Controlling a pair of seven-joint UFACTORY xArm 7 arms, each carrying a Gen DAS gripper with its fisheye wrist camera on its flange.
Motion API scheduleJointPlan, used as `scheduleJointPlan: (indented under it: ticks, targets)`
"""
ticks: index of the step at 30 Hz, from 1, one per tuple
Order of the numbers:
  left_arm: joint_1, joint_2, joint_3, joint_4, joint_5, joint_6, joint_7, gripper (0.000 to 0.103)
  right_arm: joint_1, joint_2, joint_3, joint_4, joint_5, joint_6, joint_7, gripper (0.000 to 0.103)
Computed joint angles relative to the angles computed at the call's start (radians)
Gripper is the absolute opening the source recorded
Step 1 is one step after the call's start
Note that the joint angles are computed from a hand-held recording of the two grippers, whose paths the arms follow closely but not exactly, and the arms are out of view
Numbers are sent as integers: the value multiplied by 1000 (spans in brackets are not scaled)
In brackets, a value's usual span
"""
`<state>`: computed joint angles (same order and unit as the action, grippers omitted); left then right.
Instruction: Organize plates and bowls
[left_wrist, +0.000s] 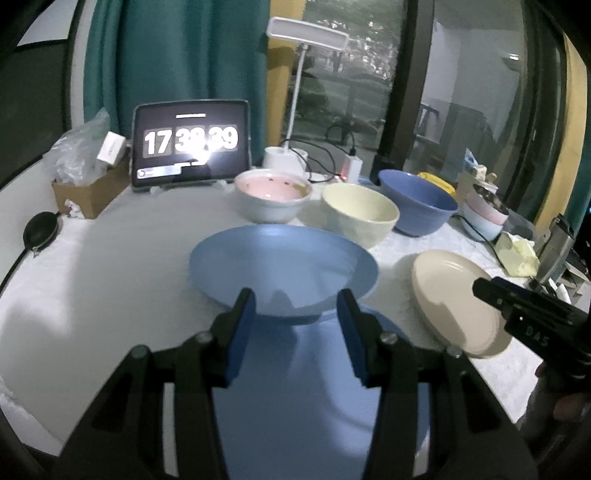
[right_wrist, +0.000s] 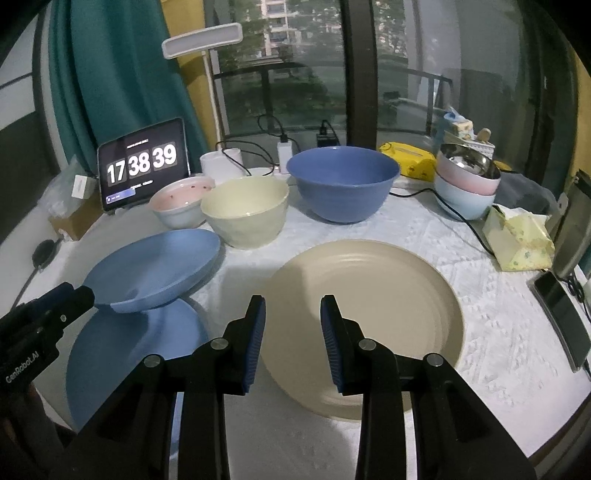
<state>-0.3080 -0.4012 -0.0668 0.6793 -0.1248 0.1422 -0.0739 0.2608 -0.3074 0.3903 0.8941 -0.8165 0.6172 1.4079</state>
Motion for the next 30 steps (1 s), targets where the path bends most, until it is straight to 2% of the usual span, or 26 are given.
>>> scheduleJointPlan:
  ticks: [6, 16, 20, 30]
  targets:
    - [16, 14, 21, 6, -5, -8, 10, 48, 16, 66, -2, 60, -20, 13, -6, 33]
    - [54, 67, 43, 46, -14, -2, 19, 48, 85, 174, -58, 163, -45, 26, -31, 33]
    - [41, 91, 70, 67, -49, 0, 51, 48, 111, 213, -84, 200, -46, 29, -49, 33]
    - [68, 190, 75, 147, -88, 14, 124, 48, 167, 317, -146, 292, -17, 2, -112, 33]
